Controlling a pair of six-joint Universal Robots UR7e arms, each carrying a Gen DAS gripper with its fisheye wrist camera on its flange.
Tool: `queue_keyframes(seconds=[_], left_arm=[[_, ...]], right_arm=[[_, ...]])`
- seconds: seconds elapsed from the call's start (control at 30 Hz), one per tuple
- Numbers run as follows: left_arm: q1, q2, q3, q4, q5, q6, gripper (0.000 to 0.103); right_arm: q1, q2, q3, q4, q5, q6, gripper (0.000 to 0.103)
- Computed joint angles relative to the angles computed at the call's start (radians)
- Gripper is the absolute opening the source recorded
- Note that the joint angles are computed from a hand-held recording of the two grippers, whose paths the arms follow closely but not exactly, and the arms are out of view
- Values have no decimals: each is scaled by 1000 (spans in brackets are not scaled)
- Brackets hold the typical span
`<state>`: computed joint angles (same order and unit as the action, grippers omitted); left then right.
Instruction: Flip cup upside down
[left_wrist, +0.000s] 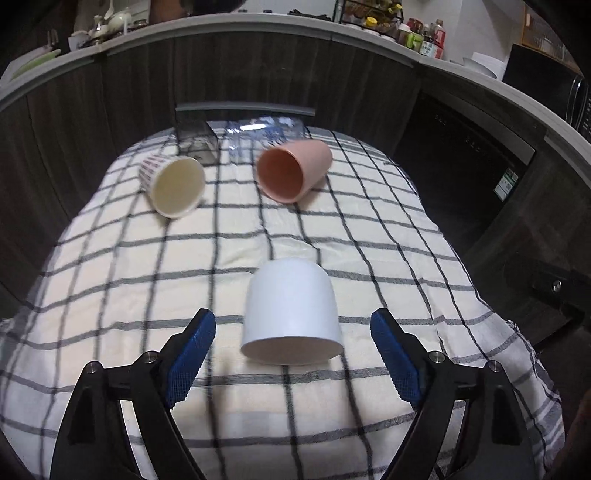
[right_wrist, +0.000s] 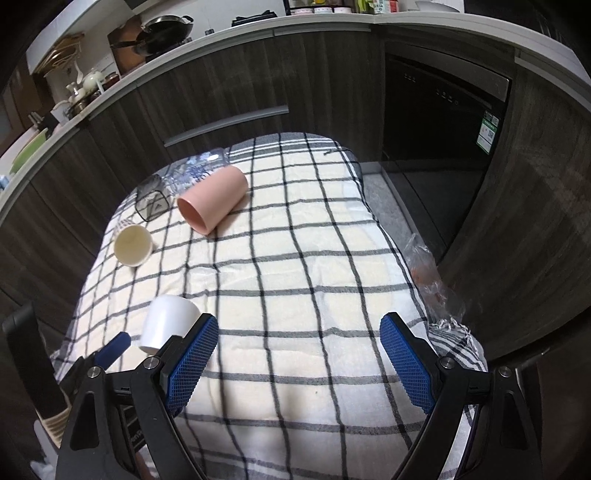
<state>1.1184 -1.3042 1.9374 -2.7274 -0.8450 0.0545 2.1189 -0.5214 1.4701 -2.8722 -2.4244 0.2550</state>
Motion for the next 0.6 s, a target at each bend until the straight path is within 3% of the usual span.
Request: queue_keyframes(seconds=[0.13,0.33,0.6], left_arm=[[-9,-34,-11,7,49,-8,87],[4,-70,-46,-14,83,-1,87],[62,-77,-114,-105,89,55,92]], right_arm=[[10,15,-55,59,22,-7,89],[16,57,-185,243,114,33,89],[5,199,-509,676,235,156,89]])
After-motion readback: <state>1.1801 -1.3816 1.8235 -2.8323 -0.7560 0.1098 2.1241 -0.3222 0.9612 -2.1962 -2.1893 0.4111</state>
